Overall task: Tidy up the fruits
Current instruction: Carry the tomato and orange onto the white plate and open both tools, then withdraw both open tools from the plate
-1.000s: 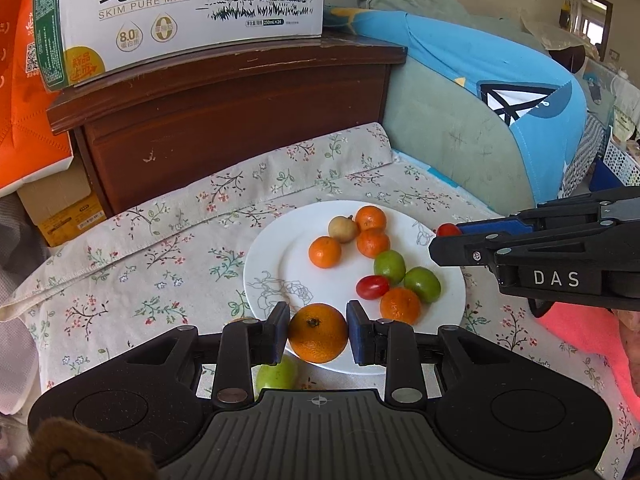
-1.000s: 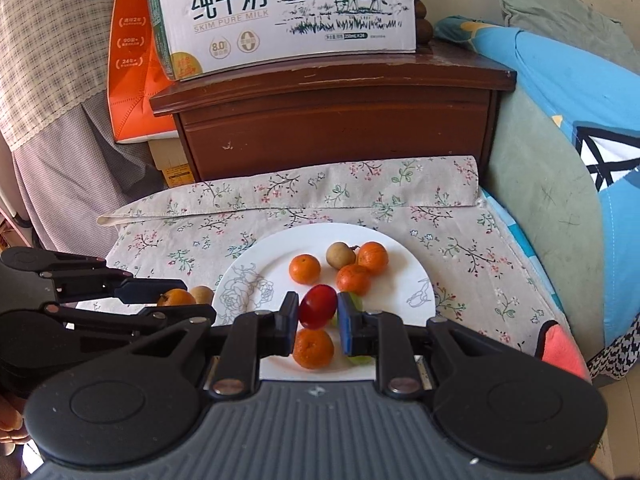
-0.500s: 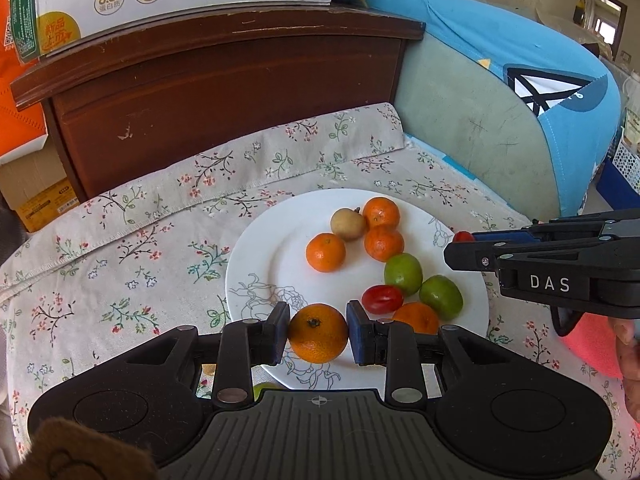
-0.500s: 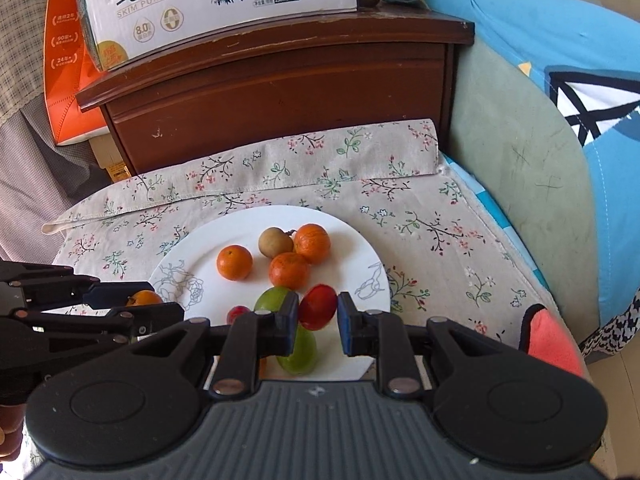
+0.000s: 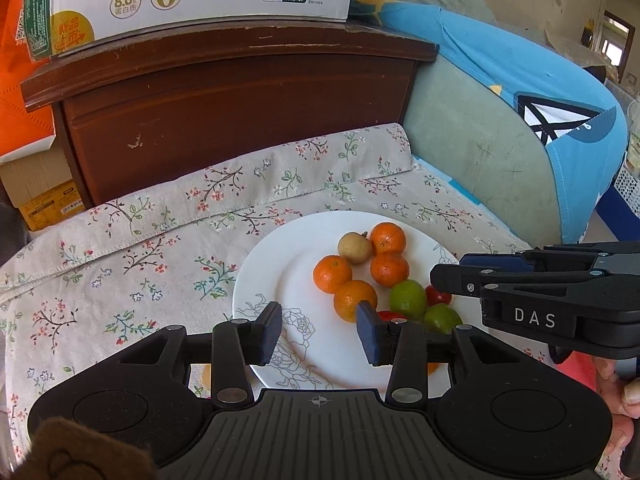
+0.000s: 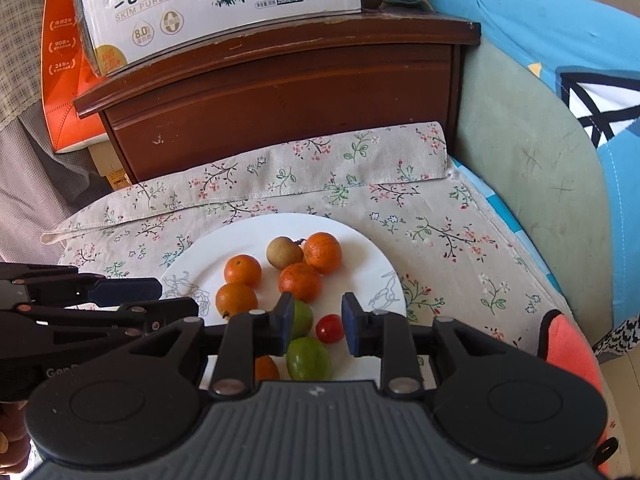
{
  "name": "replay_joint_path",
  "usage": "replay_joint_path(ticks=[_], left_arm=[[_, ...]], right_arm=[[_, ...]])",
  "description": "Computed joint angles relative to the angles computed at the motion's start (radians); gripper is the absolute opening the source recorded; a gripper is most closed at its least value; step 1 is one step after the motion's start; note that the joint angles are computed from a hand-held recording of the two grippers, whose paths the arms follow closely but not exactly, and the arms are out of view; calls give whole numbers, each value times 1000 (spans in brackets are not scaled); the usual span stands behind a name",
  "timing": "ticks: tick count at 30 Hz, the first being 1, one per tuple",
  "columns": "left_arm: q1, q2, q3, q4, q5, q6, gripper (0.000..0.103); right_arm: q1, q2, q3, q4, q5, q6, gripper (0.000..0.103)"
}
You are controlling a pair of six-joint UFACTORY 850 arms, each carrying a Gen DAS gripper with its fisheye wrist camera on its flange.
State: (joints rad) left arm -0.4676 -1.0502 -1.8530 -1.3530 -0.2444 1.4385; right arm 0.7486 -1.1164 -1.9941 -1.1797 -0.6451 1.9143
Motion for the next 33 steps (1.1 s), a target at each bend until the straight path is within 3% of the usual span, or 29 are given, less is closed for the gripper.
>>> replay_joint_path(ticks=[3, 6, 8, 10, 12, 17, 20, 23, 27, 33], left_arm=[[-1, 24, 21, 58, 48, -71, 58], [8, 48, 40, 153, 59, -172, 58], [15, 75, 76, 95, 85, -114, 60], [20, 101, 112, -3, 109, -2, 80], [26, 126, 145, -100, 132, 109, 84], [48, 163, 197, -94, 136, 132, 86], [67, 177, 217, -20, 114, 82, 86], [84, 187, 239, -43, 84, 128, 86], [96, 200, 270, -143, 92, 247, 86], [105, 197, 277, -53, 93, 188, 86]], right_arm=[[8, 3, 0, -32, -18, 26, 36], [18, 7, -5, -32, -56, 23, 50], [24, 22, 13, -43, -54, 45, 53], [31, 37, 30, -49, -48, 69, 57], [41, 49, 42, -57, -44, 85, 59], [64, 54, 40, -57, -16, 81, 65], [75, 56, 39, -39, 16, 75, 67], [87, 59, 45, -35, 58, 59, 70], [103, 34, 11, 24, 91, -63, 71], [109, -38, -98, 141, 109, -286, 70]])
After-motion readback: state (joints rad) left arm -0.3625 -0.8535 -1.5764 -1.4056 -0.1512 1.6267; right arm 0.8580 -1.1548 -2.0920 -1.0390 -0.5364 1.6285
